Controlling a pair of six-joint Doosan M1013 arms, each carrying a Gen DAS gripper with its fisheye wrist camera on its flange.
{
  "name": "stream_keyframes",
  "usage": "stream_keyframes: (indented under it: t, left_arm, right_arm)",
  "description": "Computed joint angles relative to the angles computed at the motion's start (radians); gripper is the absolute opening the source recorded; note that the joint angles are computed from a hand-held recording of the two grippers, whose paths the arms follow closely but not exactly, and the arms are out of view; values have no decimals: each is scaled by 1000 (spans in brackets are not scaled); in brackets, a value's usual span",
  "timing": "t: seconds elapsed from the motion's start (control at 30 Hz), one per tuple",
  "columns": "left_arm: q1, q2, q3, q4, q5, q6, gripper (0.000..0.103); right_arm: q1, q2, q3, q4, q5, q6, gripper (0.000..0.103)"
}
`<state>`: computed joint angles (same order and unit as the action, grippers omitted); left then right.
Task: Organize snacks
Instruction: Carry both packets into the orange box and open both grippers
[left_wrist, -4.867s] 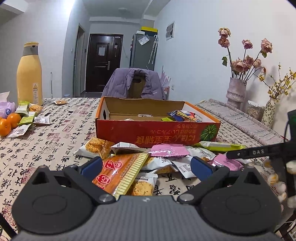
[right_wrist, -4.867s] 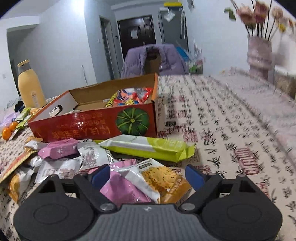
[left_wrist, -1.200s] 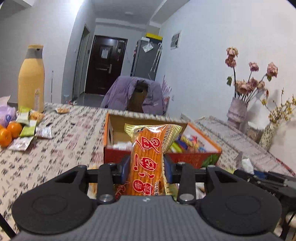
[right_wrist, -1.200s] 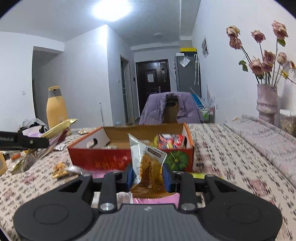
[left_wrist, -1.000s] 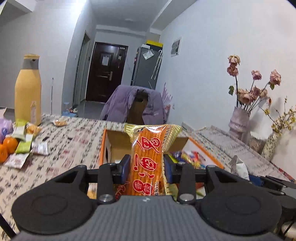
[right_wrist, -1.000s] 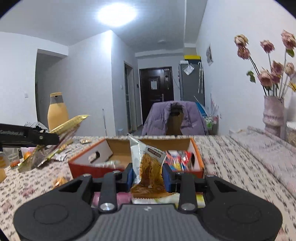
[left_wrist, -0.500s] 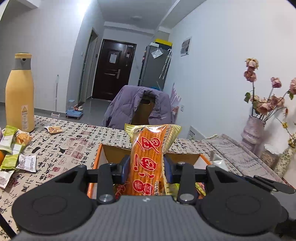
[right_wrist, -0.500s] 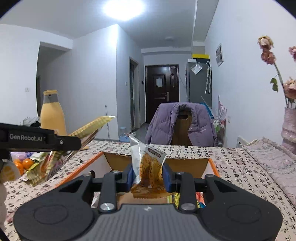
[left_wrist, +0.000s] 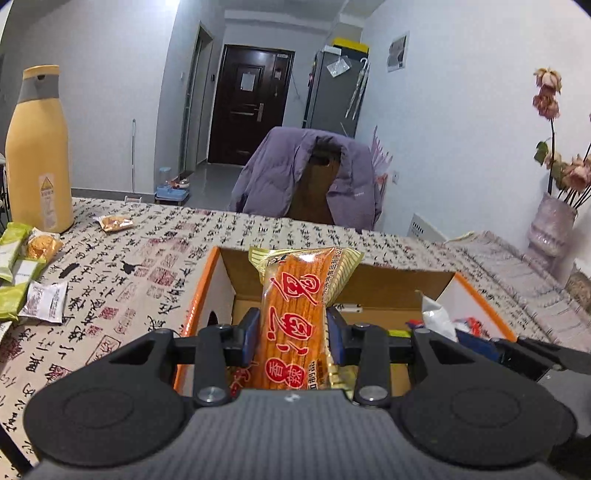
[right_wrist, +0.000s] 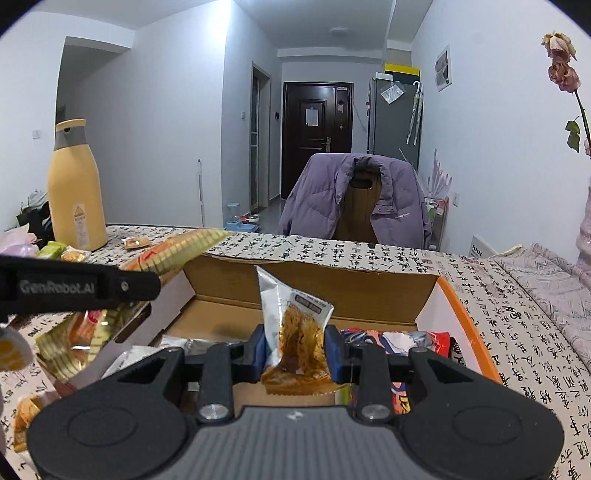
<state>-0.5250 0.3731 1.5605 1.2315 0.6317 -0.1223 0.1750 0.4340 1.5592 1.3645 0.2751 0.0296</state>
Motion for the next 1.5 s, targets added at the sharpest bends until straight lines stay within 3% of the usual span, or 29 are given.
stream_keyframes:
  t: [0.1, 0.23, 0.33, 0.4, 0.43, 0.57, 0.7, 1.1, 1.5]
  left_arm:
    - [3, 3, 2, -12, -12, 7, 41]
    - [0, -3, 17, 31, -2, -37, 64]
    - [-3, -18, 41, 113, -3, -126, 83]
    - [-7, -26, 55, 172, 3, -186, 96]
    - [-9, -28, 58, 192, 13, -204, 103]
    - [-15, -35, 71, 255, 25, -266, 103]
    - [-16, -33, 66, 243, 36, -256, 103]
    - [-29, -46, 52, 198, 57, -210, 103]
    - [-61, -107, 116, 189, 100, -205, 103]
  right_arm:
    - [1, 3, -4, -76, 1, 74, 36]
    - [-3, 7, -13, -146, -1, 149, 47]
    - [-9, 2, -8, -134, 2, 156, 93]
    - [-12, 0, -3, -63, 0, 94, 102]
    - [-13, -4, 2, -27, -1, 62, 103]
    - [-21, -10, 12, 61, 7, -5, 103]
    - [-23, -13, 17, 95, 3, -25, 103]
    - [-27, -45, 27, 62, 10, -17, 103]
    - [-47, -108, 96, 57, 26, -18, 103]
